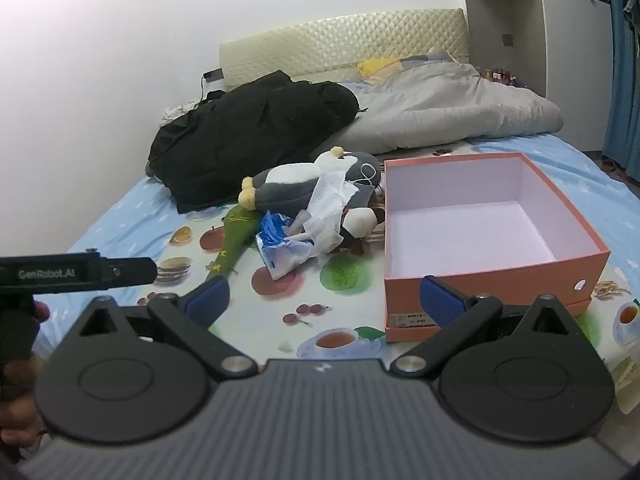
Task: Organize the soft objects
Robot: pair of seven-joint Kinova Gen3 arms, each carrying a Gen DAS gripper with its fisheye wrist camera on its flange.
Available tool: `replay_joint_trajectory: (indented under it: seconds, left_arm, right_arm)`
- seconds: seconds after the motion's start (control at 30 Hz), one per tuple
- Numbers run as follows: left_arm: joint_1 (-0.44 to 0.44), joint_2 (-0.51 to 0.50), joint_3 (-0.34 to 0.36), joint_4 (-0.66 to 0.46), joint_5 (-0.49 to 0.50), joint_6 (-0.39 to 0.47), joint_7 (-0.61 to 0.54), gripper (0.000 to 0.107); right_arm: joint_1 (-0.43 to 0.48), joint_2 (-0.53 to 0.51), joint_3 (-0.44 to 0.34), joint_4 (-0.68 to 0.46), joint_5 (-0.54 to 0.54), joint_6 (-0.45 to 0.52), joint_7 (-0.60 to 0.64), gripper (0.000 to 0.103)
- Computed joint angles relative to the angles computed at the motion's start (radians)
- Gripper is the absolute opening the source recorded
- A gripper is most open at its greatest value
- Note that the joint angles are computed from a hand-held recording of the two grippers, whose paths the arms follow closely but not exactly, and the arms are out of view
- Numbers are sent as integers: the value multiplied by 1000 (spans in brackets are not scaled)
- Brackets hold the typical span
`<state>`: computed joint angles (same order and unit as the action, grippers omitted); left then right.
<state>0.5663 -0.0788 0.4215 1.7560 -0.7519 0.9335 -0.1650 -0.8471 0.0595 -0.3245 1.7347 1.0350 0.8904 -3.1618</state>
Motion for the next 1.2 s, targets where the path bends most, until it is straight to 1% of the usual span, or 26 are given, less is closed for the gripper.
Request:
replay_joint_trajectory:
  seconds: [0.13,0.17,0.23,0.3,0.33,0.37,0.47,0.5,0.57,0.73,0.9,1.03,1.2]
  left_arm:
    - [-1,7,-9,-1,5,-10,-6,103]
    - [4,-2,5,6,-13,-5,8,103]
    - [3,-1,1,6,-16,-1,13,103]
    - [-3,-8,-4,21,-12,-19,15,103]
    - [-6,-9,-3,24,-13,-26,16,103]
    - [-8,-9,-2,25,-13,-30,15,103]
    - [-21,-8,5,30,-11,-45,11,103]
    - [-12,-27,-4,41,-1,-44,9,103]
    - [-22,-29,2,41,8,-48,-1,103]
    - [-38,-25,17,38,6,-44,-1,103]
    - [-46,-34,7,45,21,-51,-13,103]
    - [-61,-35,6,51,30,-61,-19,103]
    - [-77,-43,5,59,48,-71,-35,103]
  right_arm:
    - [-1,0,0,0,-4,5,-1,103]
    - [-1,-1,-1,1,-1,5,-4,103]
    - [-3,0,-2,2,7,5,-7,103]
    - [-10,2,5,1,8,6,0,103]
    - [2,-15,-2,20,6,0,-6,103]
    - [-4,-14,-7,26,18,4,-27,103]
    - [2,-8,-8,26,27,-1,-32,103]
    - [6,-5,-11,24,29,1,-36,103]
    - [-12,9,-13,10,43,26,-49,103]
    - [-22,17,-2,1,28,25,-52,103]
    - [-23,21,7,-2,22,13,-63,103]
    - [-27,27,8,-8,22,27,-62,103]
    - [-26,29,16,-17,5,15,-40,103]
